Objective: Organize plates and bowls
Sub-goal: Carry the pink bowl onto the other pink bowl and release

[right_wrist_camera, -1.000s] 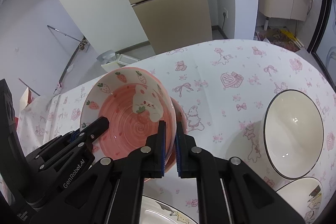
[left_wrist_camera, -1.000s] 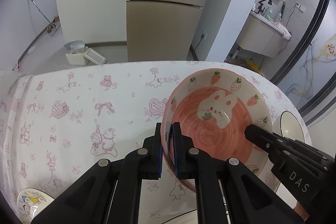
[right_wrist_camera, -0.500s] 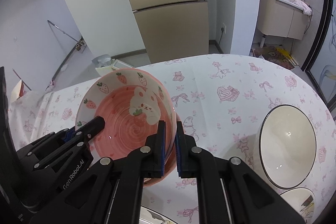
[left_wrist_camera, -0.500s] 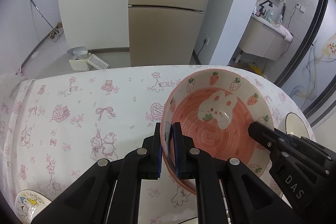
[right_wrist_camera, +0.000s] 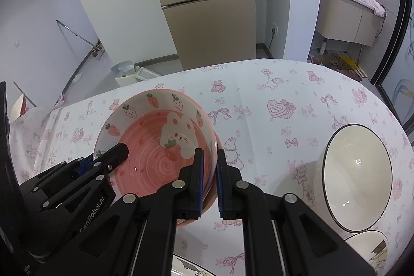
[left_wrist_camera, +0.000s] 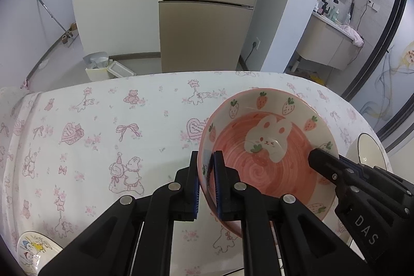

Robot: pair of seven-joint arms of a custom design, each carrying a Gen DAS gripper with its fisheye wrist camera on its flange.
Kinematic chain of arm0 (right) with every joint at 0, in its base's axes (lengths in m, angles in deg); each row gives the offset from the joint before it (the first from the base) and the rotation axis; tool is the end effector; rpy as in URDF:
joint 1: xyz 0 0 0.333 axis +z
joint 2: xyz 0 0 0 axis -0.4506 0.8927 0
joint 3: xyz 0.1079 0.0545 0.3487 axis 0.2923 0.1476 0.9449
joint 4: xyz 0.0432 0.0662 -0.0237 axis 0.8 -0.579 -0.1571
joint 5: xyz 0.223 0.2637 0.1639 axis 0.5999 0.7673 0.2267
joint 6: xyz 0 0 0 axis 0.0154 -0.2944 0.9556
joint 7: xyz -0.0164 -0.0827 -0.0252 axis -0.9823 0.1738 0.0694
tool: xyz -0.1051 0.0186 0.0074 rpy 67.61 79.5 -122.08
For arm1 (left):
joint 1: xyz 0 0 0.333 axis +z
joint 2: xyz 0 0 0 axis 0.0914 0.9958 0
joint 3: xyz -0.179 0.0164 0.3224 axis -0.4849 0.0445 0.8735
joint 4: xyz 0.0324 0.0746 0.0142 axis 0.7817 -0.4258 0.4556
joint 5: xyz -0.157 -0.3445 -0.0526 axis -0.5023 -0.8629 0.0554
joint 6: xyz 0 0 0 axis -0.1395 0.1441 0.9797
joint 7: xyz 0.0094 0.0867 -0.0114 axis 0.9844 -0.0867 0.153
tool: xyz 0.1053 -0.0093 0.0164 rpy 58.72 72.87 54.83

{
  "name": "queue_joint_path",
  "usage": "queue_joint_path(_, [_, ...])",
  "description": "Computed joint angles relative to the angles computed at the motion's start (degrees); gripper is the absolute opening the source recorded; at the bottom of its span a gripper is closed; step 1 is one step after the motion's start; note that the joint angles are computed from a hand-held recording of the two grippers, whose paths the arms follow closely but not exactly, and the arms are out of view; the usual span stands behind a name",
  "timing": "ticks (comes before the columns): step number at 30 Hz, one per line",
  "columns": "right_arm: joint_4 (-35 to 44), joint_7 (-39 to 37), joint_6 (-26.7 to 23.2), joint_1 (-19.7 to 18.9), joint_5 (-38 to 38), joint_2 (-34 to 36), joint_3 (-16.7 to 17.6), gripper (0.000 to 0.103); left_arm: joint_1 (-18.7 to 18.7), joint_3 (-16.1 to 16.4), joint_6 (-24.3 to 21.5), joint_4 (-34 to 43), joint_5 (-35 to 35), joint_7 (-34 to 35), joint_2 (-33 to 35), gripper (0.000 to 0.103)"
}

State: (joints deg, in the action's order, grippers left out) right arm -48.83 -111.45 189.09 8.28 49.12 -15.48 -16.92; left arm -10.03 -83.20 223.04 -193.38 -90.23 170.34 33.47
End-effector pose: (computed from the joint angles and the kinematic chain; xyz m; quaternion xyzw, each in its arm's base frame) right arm 0.4262 0.4159 0.5544 -0.4841 0.8196 -0.2110 0.2221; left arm 0.5329 -0.2796 0.5269 -0.4866 0.8155 -0.2977 0.0979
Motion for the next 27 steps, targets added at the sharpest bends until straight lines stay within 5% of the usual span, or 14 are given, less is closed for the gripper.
queue_joint_path(10, [0.7,-1.0,-1.1,0.4,-0.1,0.5,0.0,0.009,-0.1,0.0,-1.5,0.3,0.0,0.0,0.1,0.010])
queue_joint_path(14, [3.2,-3.9,-5.4,1.3,-1.4,1.5,0.4,0.009,0.2,-0.2,-2.0,0.5,-2.3,1.9,-0.1,0.010])
queue_joint_path(19, [1.2,-5.5,-2.2,0.7,0.2,0.2,0.0,0.009,0.1,0.0,-1.7,0.3,-1.8,2.1,0.0,0.010])
queue_joint_path(27, [4.2,-8.7,-8.2,1.8,-1.2,1.9,0.4,0.008,-0.2,-0.1,-0.5,-0.2,0.2,0.9,0.0,0.011])
